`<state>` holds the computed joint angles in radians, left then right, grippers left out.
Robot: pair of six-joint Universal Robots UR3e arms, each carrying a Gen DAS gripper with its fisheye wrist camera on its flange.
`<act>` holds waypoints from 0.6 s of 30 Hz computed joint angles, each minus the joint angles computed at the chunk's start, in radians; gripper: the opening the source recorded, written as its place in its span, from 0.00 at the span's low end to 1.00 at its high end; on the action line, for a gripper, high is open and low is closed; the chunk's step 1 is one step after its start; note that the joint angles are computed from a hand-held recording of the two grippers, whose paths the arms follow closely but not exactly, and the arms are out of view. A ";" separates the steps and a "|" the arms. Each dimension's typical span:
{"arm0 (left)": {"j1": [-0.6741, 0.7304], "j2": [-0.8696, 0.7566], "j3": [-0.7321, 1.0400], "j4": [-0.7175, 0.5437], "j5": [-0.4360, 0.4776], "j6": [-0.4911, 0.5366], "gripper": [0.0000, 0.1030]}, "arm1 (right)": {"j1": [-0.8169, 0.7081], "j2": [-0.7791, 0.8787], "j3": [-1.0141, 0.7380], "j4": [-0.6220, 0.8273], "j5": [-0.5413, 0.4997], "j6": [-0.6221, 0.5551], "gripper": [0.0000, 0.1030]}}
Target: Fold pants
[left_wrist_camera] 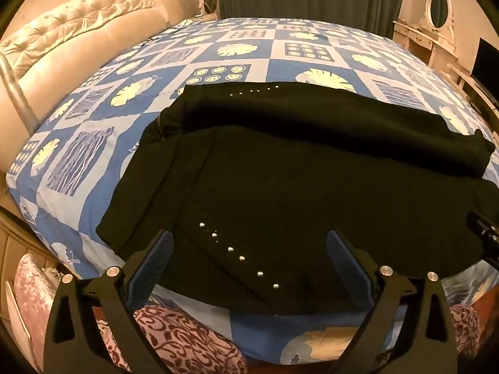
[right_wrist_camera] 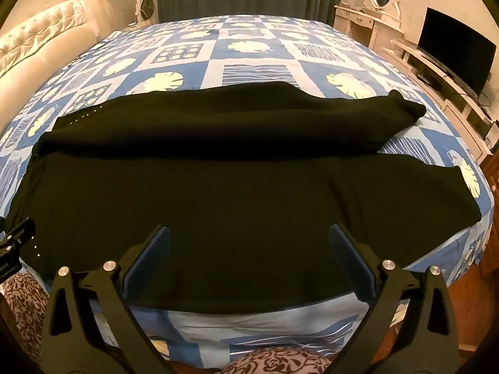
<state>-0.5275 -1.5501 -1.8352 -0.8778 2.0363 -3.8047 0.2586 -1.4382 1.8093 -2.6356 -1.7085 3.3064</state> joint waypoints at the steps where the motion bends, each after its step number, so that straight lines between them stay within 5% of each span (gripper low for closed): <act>1: 0.000 -0.002 0.005 -0.004 -0.001 -0.002 0.95 | 0.001 0.001 -0.001 0.001 -0.001 0.000 0.98; 18: -0.008 -0.008 0.018 -0.007 0.006 -0.003 0.95 | 0.012 0.010 -0.005 -0.007 -0.011 -0.008 0.98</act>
<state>-0.5351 -1.5579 -1.8174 -0.8848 2.0421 -3.8075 0.2705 -1.4281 1.8045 -2.6424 -1.7193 3.2984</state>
